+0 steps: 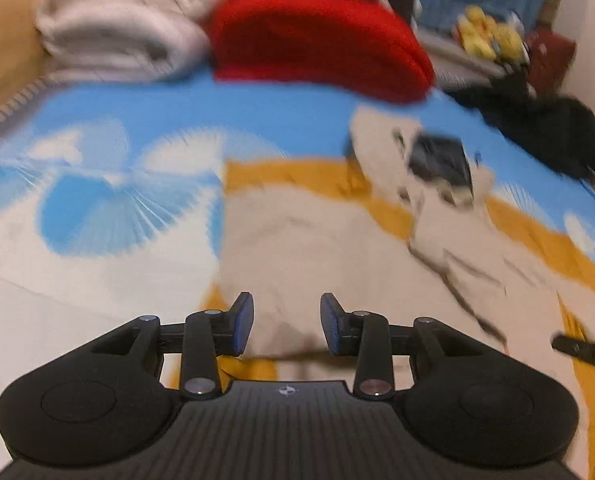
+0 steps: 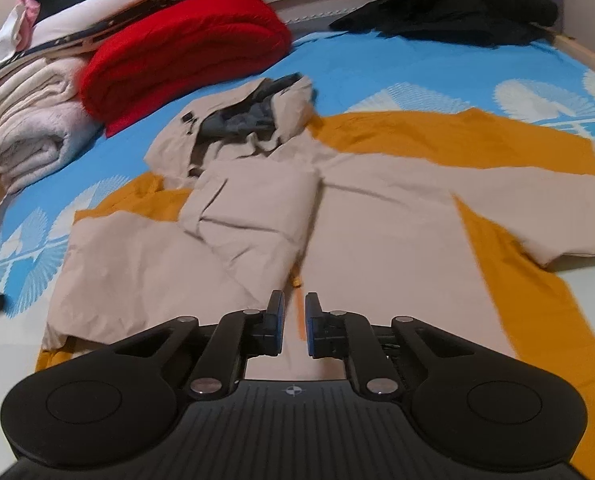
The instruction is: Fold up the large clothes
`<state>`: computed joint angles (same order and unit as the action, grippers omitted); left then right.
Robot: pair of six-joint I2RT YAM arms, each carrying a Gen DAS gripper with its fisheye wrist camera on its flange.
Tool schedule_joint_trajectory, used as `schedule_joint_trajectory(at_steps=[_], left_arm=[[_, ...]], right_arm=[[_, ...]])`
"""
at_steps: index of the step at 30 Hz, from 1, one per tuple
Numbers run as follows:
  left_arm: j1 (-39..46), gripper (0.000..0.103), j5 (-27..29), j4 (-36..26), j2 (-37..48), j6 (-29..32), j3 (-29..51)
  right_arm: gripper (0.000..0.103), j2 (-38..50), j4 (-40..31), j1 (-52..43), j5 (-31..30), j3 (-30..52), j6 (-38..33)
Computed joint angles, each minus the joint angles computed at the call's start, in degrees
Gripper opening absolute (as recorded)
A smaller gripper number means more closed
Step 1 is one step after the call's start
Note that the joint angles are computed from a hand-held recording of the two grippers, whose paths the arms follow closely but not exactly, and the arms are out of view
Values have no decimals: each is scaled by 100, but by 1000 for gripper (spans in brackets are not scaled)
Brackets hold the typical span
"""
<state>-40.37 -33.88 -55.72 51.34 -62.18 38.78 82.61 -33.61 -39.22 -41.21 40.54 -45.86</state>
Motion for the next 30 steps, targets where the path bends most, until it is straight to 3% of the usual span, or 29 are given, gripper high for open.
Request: schedule_joint_trajectory(at_steps=[2, 5, 8, 12, 15, 16, 17, 18, 19, 22, 23, 25, 28, 30], left_arm=[[661, 40, 339, 587, 69, 695, -224], [1519, 40, 766, 1150, 162, 1288, -424], [1647, 40, 990, 959, -204, 1029, -599], [1832, 46, 1156, 1187, 11, 1269, -443], [1956, 46, 1220, 1232, 126, 1449, -422], [2005, 46, 1239, 1260, 155, 1493, -428], [2056, 46, 1263, 1286, 179, 1536, -435], [2092, 46, 1286, 1309, 199, 1579, -441], [2107, 46, 1299, 1335, 221, 1624, -448], [2079, 46, 1300, 1391, 297, 1708, -478], [2061, 46, 1299, 1404, 321, 1721, -481], [2010, 46, 1299, 1470, 398, 1723, -512], [1947, 46, 1343, 1566, 551, 1668, -538], [1897, 48, 1350, 1646, 645, 1615, -552]], right_arm=[[13, 4, 183, 205, 16, -99, 39], [24, -8, 531, 559, 80, -262, 175], [35, -4, 967, 986, 248, -465, 189], [36, 5, 2115, 1671, 916, -968, 300], [33, 137, 2843, 2007, 1307, -1249, 253], [26, 181, 2974, 2073, 1353, -1284, 197], [9, 199, 3126, 2101, 1379, -1323, 220], [2, 201, 3262, 2071, 1377, -1339, 375], [1, 229, 3255, 1962, 1295, -1240, 761], [1, 432, 3102, 813, 137, -735, 3491], [1, 461, 3162, 599, 68, -701, 3898], [2, 698, 2938, 458, 439, -480, 4145], [6, 1344, 2181, 541, 924, 79, 3935], [15, 1275, 2382, 646, 1151, -17, 3728]])
